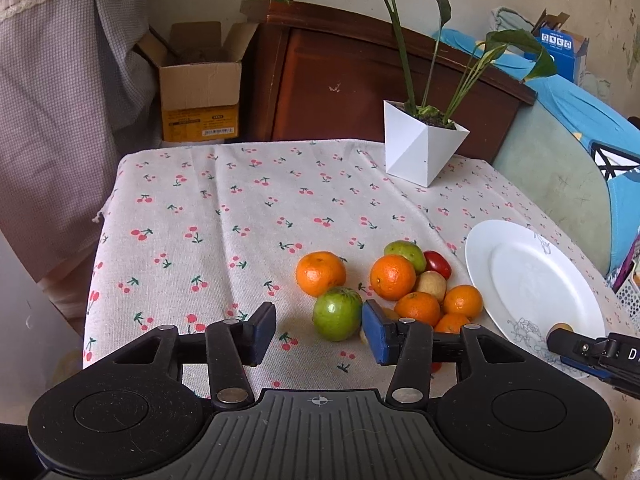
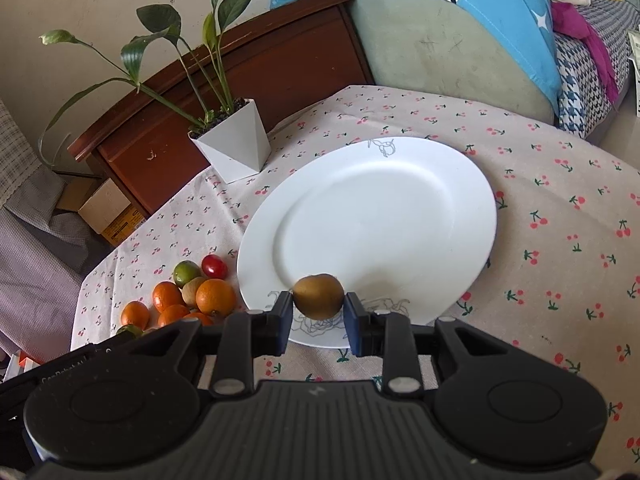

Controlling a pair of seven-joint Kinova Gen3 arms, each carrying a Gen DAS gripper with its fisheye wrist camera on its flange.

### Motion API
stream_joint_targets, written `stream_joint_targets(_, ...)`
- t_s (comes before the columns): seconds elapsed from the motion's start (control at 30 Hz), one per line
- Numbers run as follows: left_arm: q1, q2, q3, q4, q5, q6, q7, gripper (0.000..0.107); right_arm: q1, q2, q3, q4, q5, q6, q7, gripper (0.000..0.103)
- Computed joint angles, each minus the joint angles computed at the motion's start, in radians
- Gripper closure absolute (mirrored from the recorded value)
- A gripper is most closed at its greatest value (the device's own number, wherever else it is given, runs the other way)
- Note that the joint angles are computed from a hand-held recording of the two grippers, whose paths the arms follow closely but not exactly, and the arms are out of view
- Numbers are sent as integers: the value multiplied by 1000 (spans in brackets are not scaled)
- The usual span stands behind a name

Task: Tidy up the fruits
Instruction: 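Carry the kiwi with the right tool while the left tool carries the lime to the plate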

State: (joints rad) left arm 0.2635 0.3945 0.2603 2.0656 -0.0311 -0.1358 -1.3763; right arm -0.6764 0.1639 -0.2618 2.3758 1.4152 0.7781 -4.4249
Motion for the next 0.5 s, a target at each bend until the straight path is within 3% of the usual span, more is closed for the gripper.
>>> stream_joint_targets(0.23,-137,30,142,8,-77,-35,63,72,0,3,-1,2,10,-1,-5,75)
stream_joint_targets(0.5,-165,42,164,8,-116,-45,115,71,2,5,-1,3,17,-3,-9,75)
